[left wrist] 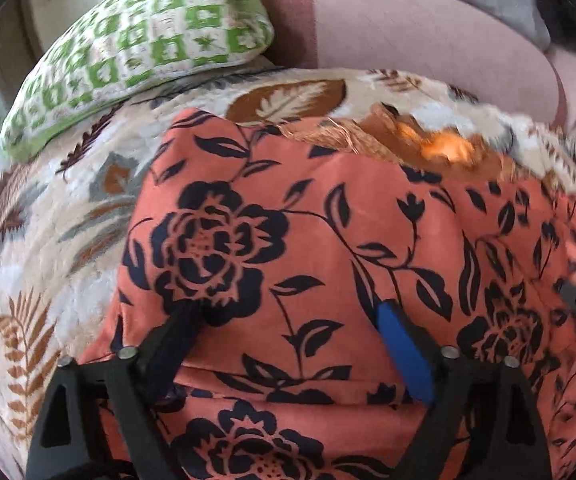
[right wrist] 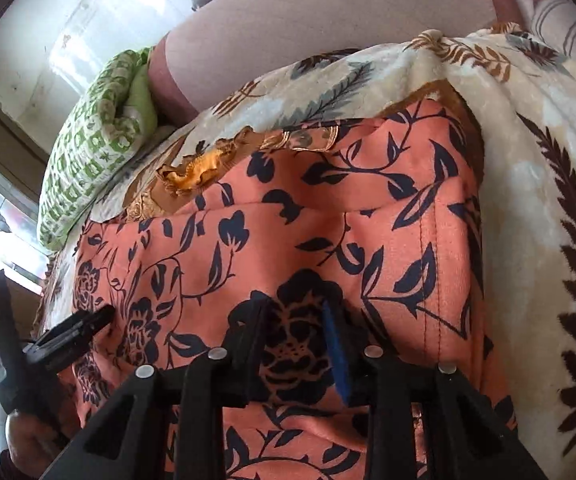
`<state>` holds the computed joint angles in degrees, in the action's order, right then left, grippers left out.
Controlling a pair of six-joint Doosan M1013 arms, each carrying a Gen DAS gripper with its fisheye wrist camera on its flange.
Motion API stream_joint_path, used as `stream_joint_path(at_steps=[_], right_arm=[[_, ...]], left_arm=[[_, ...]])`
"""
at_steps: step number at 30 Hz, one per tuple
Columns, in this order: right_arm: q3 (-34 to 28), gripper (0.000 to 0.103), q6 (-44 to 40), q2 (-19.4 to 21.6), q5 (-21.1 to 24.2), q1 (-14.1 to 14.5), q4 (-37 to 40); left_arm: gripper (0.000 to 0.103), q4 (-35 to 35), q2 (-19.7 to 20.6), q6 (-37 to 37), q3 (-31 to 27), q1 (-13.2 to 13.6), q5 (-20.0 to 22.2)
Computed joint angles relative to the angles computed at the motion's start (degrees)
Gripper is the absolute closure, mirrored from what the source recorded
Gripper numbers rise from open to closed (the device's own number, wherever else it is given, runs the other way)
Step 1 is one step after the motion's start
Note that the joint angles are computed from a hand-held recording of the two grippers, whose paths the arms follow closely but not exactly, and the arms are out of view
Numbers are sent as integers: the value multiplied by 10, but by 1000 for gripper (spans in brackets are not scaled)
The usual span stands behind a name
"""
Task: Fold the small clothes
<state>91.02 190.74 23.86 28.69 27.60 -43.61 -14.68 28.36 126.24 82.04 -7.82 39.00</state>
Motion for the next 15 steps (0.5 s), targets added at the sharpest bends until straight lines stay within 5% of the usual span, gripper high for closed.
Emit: stream_joint_path(at_steps=[4,7,12,15], right_arm=[[3,69,-9,-2,-7,-4,7],[12,70,51,-7,-10,2,-38],[-17,69,-48,4,27,29,-13],[-17,69,-51,4,52,41,-7]], left_arm=[[11,-52,2,39,-13,15,49],[11,-93,-18,73,9,35,36],[12,21,-24,-13,27,51,26],[12,-63,-37,55,43,83,47]])
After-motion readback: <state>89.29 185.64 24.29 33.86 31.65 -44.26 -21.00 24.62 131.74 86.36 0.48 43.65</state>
